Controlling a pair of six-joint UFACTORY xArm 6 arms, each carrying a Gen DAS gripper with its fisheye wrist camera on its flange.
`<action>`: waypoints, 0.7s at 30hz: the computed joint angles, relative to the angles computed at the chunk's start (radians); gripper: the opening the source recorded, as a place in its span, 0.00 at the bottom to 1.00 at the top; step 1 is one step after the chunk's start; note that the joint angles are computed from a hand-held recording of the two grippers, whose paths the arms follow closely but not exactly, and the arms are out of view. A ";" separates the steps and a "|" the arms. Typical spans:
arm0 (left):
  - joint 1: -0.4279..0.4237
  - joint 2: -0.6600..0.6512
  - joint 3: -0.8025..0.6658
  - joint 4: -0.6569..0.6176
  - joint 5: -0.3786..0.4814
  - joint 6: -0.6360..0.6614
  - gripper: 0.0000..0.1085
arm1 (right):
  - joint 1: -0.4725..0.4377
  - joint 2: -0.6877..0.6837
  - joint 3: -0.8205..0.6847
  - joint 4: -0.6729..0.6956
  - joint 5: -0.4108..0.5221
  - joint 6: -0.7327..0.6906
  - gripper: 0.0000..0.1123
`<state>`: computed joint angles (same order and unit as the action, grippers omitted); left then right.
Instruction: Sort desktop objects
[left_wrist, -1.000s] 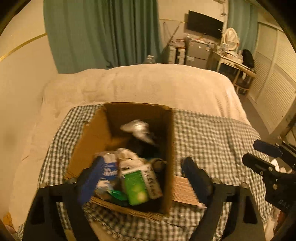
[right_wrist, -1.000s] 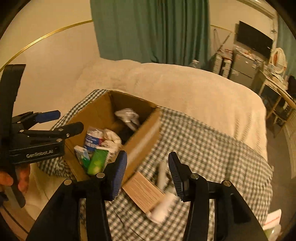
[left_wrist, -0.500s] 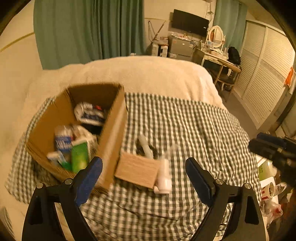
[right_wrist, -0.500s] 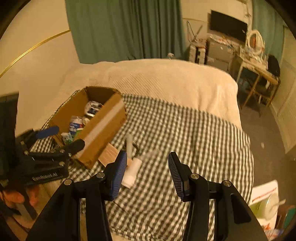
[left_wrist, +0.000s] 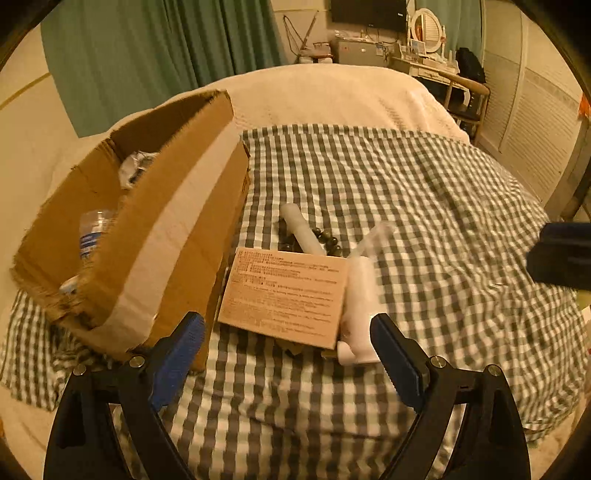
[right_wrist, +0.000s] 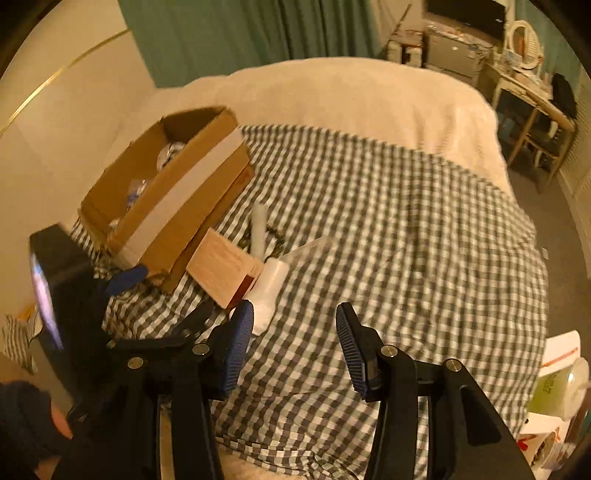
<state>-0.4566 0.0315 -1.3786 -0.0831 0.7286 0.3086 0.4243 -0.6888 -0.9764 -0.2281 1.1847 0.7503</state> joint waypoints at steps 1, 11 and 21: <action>0.001 0.024 -0.015 0.006 0.002 0.011 0.86 | -0.009 0.007 0.005 0.014 -0.010 -0.011 0.41; -0.001 0.068 0.015 -0.034 -0.063 0.084 0.95 | -0.087 0.080 0.073 0.112 -0.101 -0.105 0.41; 0.065 0.065 0.028 -0.083 0.096 -0.294 0.95 | -0.162 0.191 0.107 0.298 -0.340 -0.398 0.45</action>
<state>-0.3911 0.0963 -1.3503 -0.1656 0.8242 0.0150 0.2627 -0.4975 -0.8693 0.0698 0.8452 0.3521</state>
